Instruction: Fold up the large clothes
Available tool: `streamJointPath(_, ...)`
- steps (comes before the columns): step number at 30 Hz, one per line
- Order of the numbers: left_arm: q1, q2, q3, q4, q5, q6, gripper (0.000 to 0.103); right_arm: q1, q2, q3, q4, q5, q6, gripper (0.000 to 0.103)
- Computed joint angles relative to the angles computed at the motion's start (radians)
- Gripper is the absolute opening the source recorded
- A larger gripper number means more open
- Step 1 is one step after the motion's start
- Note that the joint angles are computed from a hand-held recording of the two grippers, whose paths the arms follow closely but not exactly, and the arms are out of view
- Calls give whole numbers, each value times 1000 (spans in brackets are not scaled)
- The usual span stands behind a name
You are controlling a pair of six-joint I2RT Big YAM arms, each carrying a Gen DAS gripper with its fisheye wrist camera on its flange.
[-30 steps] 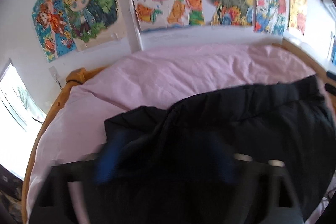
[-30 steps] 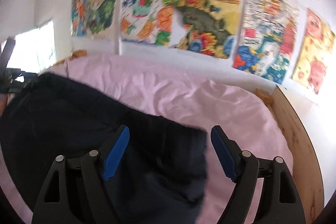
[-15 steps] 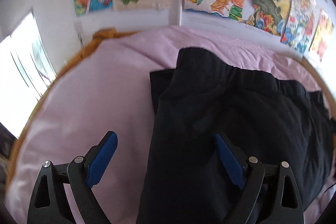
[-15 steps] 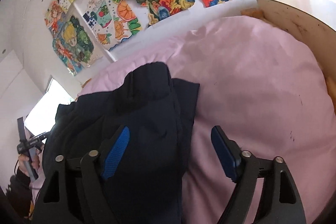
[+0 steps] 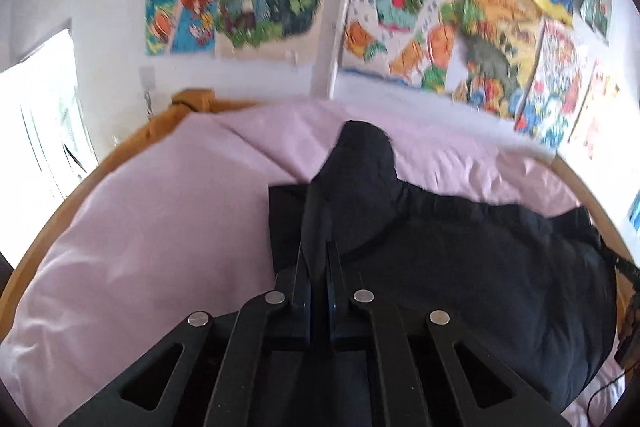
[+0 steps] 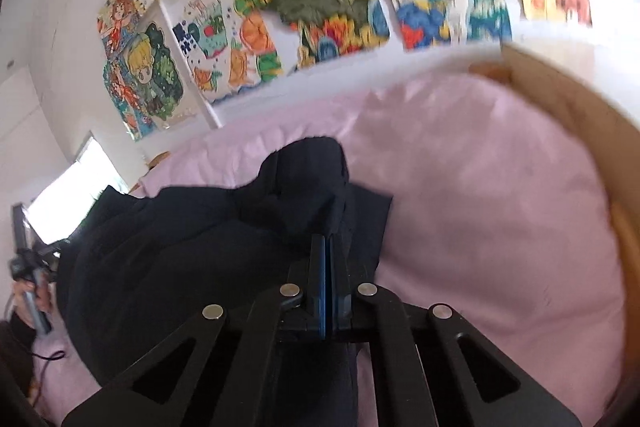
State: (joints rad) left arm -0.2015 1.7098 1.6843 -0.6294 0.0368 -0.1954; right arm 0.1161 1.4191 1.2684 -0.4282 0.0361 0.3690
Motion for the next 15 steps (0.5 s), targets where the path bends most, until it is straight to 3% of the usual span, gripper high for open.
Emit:
streamJointPath(5, -14, 57, 48, -47, -74, 17, 6, 10, 45, 71, -65, 68, -22, 2)
streamJointPath(9, -8, 94, 70, -99, -70, 8, 6, 8, 85, 91, -119, 80, -18, 2)
streamJointPath(15, -17, 98, 62, -102, -96, 25, 8, 29, 108, 103, -151, 123, -50, 2)
